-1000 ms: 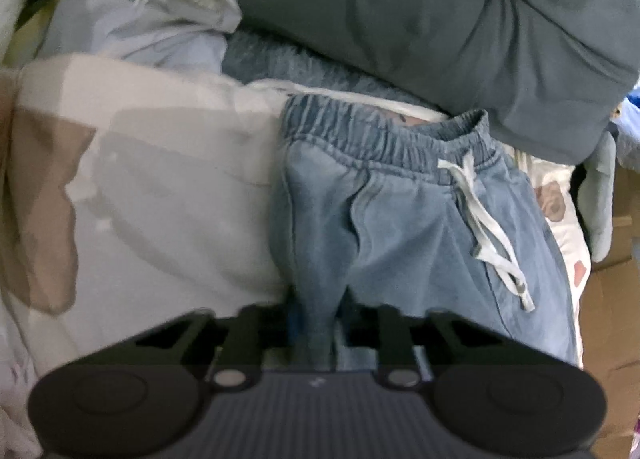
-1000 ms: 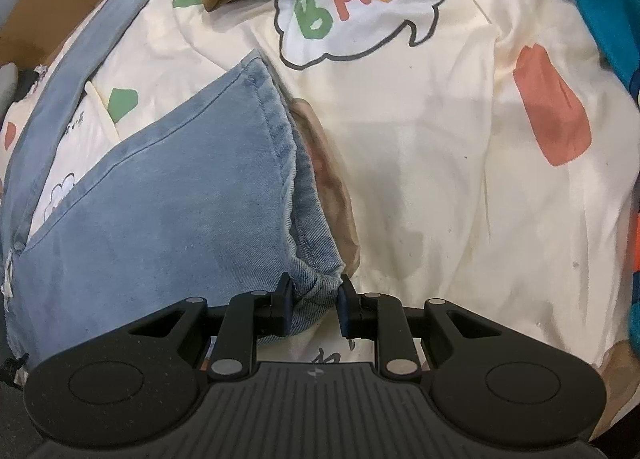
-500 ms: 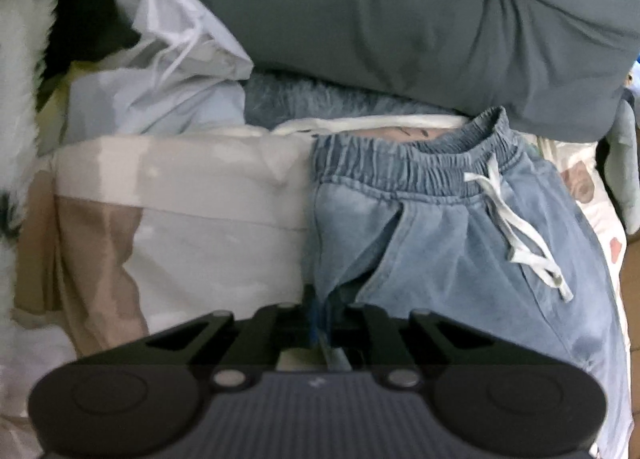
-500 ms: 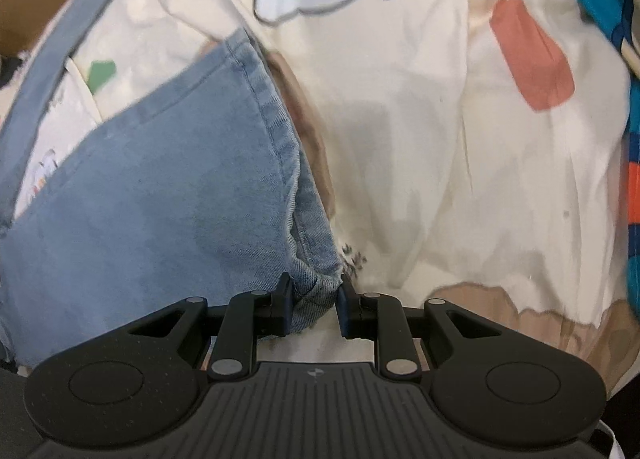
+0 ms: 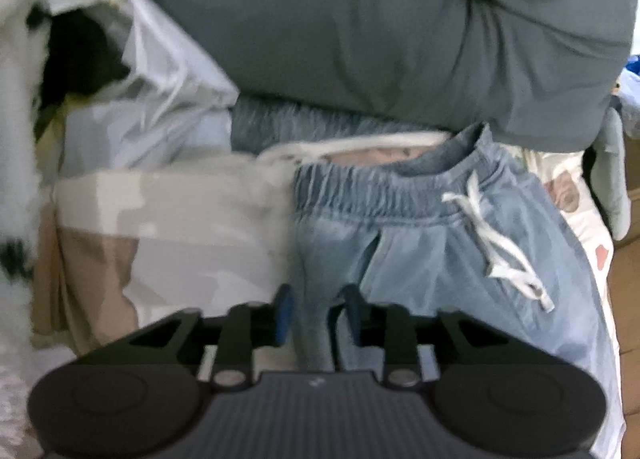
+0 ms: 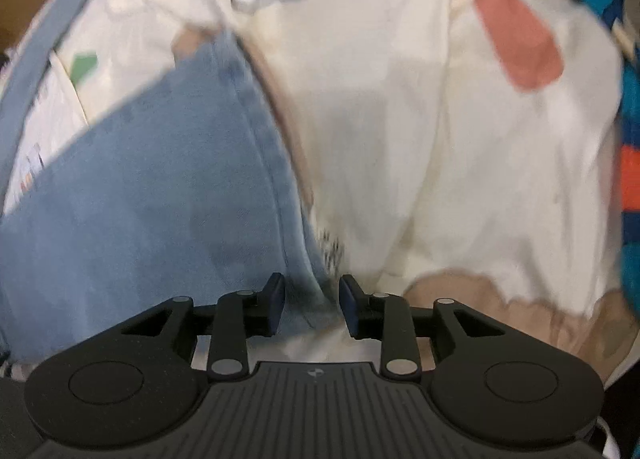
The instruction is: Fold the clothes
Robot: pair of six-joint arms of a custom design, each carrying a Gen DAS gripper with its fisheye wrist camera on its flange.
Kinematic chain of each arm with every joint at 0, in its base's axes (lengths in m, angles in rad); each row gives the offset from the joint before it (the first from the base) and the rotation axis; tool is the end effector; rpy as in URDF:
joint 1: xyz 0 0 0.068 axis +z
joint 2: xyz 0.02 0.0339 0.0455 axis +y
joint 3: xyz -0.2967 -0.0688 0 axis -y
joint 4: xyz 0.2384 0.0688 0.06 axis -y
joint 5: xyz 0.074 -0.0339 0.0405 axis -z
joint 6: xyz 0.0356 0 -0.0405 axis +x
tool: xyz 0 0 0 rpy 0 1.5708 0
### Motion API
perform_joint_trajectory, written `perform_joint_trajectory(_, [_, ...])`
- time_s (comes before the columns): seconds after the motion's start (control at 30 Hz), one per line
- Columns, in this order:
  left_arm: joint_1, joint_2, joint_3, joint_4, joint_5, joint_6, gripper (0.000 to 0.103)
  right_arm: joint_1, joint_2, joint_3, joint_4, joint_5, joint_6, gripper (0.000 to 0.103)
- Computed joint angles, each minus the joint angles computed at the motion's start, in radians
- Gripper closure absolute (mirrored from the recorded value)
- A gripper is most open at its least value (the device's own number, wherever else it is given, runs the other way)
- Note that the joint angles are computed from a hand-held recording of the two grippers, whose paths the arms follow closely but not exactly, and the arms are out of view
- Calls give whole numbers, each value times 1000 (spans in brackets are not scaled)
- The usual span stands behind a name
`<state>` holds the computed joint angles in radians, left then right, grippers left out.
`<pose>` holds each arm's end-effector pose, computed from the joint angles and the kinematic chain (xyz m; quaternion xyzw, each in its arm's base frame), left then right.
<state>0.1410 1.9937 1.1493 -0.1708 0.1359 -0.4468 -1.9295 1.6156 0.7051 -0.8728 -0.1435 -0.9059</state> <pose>0.3993 0.0518 0.1529 -0.2601 0.9237 -0.1062 0.2605 -0.0668 -0.1927 0.1516 0.4924 0.8610 0.1154 0.0543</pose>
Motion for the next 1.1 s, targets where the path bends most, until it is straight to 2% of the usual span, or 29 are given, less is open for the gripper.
perform_joint_trajectory(0.07, [-8,-6,13,-9,-4,6,61,-16,11,43,-33,-62,-12,62])
perform_joint_trajectory(0.17, [-30,-7,40,-39,-17,15,61,11,-2,60,-23,-121,-53,52])
perform_joint_trajectory(0.3, [-54,-16,61,-71,-34,16,56,74,25,74,25,-185,-16,51])
perform_joint_trajectory(0.57, [-115,8,134,-121,-41,56,56,234,77,31,209,-264,93,51])
perform_joint_trajectory(0.7, [-149,32,169,-133,-35,68,56,288,71,15,244,-280,79,52])
perform_joint_trajectory(0.9, [-184,57,189,-138,-34,69,56,310,-15,-27,286,-336,47,52])
perform_joint_trajectory(1.1, [-205,60,182,-136,-31,59,56,395,4,-20,315,-314,78,52])
